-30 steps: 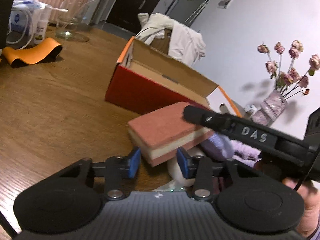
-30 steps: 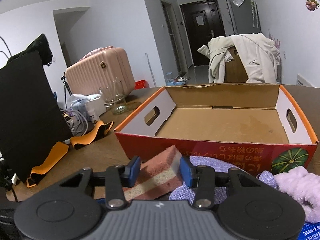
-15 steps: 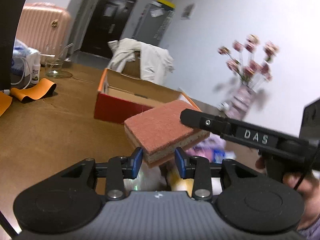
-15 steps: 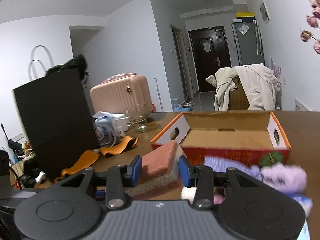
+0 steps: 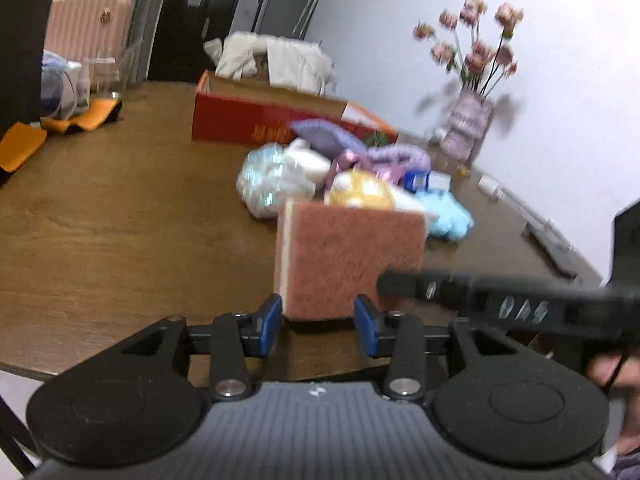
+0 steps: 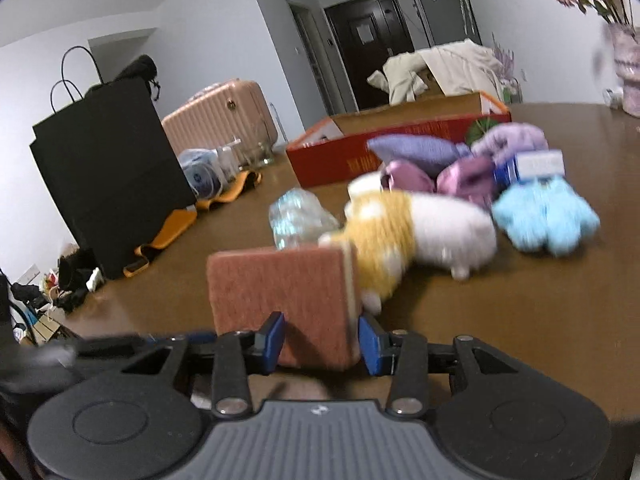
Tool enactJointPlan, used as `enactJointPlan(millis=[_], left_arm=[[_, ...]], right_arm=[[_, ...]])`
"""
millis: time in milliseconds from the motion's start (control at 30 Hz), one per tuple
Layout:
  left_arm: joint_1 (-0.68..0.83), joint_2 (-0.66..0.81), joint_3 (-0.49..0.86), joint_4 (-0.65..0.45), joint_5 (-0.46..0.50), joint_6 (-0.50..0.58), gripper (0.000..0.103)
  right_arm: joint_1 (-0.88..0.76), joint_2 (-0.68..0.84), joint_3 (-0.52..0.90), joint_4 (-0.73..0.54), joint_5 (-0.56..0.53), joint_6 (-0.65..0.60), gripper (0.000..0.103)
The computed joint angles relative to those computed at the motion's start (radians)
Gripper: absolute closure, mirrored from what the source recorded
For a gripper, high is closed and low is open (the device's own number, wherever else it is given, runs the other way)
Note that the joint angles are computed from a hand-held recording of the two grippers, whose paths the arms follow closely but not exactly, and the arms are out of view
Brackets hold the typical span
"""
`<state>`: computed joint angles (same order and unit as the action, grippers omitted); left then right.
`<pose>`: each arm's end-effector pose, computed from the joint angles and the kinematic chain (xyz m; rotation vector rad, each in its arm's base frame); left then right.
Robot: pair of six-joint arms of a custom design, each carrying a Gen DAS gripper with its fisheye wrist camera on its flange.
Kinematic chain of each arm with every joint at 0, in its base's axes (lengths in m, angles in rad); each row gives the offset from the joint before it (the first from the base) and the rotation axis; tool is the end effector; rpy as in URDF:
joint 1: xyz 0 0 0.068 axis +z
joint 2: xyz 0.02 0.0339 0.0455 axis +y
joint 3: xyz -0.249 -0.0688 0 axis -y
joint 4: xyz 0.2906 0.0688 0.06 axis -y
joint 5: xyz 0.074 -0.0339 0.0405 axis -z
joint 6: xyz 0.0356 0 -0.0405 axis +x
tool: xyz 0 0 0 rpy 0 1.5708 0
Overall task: Organize soft objects
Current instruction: 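Carry the pink sponge into the cardboard box and open the left gripper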
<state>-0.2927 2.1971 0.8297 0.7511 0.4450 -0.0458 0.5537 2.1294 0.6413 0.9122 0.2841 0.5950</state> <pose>0.3499 -0.1214 -0.0186 0.5223 2.1349 -0.6770 0.2830 0.1632 -0.0189 0.2101 2.1335 0.3739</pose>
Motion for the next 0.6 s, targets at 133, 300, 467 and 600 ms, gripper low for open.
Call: enactJointPlan(millis=[133, 300, 467, 600], left_arm=[[0.014, -0.011, -0.021, 0.079, -0.011, -0.048, 0.044], [0.005, 0.014, 0.036, 0.062, -0.001, -0.067, 0.055], [0.008, 0.023, 0.061, 0.040, 0.090, -0.055, 0.076], [-0.003, 0.013, 0.059, 0.079, 0.069, -0.055, 0.078]], right_arm=[[-0.004, 0.021, -0.018, 0.059, -0.001, 0.025, 0.060], [-0.038, 0.033, -0.009, 0.113, -0.031, 0.018, 0.062], [-0.052, 0.027, 0.013, 0.108, -0.081, -0.004, 0.075], [-0.047, 0.020, 0.030, 0.116, -0.070, -0.049, 0.078]])
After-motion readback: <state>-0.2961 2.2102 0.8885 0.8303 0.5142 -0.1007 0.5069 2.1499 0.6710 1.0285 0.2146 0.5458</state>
